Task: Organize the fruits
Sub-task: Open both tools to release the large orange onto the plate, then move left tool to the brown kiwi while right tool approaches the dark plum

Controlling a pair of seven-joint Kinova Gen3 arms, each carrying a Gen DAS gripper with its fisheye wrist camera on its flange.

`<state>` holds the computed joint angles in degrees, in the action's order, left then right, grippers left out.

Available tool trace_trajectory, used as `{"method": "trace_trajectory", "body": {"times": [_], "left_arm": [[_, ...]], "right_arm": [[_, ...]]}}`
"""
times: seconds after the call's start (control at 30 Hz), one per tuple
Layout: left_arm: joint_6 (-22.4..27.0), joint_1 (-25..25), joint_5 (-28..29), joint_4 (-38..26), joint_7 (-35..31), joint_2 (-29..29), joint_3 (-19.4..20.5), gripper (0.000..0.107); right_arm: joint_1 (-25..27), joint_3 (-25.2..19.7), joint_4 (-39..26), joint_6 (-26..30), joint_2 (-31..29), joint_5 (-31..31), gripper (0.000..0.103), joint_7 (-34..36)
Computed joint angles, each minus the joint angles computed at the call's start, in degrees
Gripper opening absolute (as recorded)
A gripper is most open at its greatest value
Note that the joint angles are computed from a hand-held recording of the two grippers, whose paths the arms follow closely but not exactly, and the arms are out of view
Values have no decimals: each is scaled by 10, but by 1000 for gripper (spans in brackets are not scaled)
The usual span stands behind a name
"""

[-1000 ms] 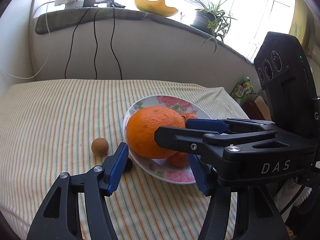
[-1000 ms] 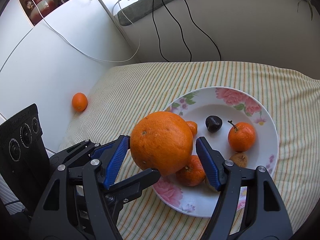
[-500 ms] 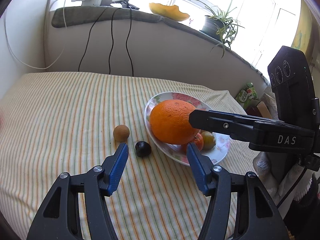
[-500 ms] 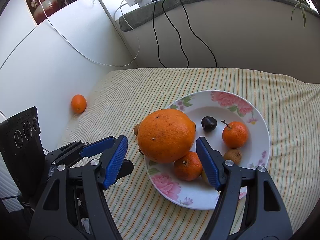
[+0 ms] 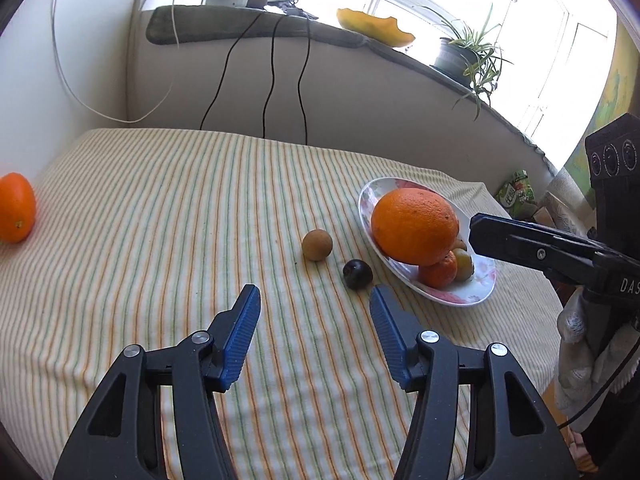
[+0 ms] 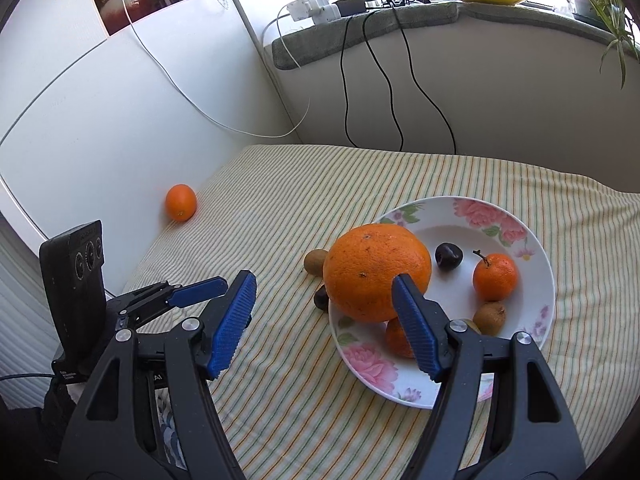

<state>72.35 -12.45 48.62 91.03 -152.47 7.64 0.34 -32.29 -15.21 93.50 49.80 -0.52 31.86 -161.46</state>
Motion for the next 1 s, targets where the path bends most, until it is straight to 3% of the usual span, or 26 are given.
{"method": "trace_trajectory", "body": {"times": [0.17,0.33,0.57,0.7,1.0], "left_arm": [[2,4,-5,-23,-4,17,8,41],[6,8,-13,-45,-7,36,19,36],[10,23,-41,-86,7,68,41,35],[17,30,-54,-107,5,87,52,34],[47,34,-75,-156,6,136,73,33]], "right_arm": [[-26,-13,-12,27,18,14,51,2],[-53,-7,-16,40,34,6,45,-4],[-74,8,2,12,57,8,37,-78],[-102,20,-27,54,92,32,29,-116],[-158,60,-97,159,154,74,27,-188]]}}
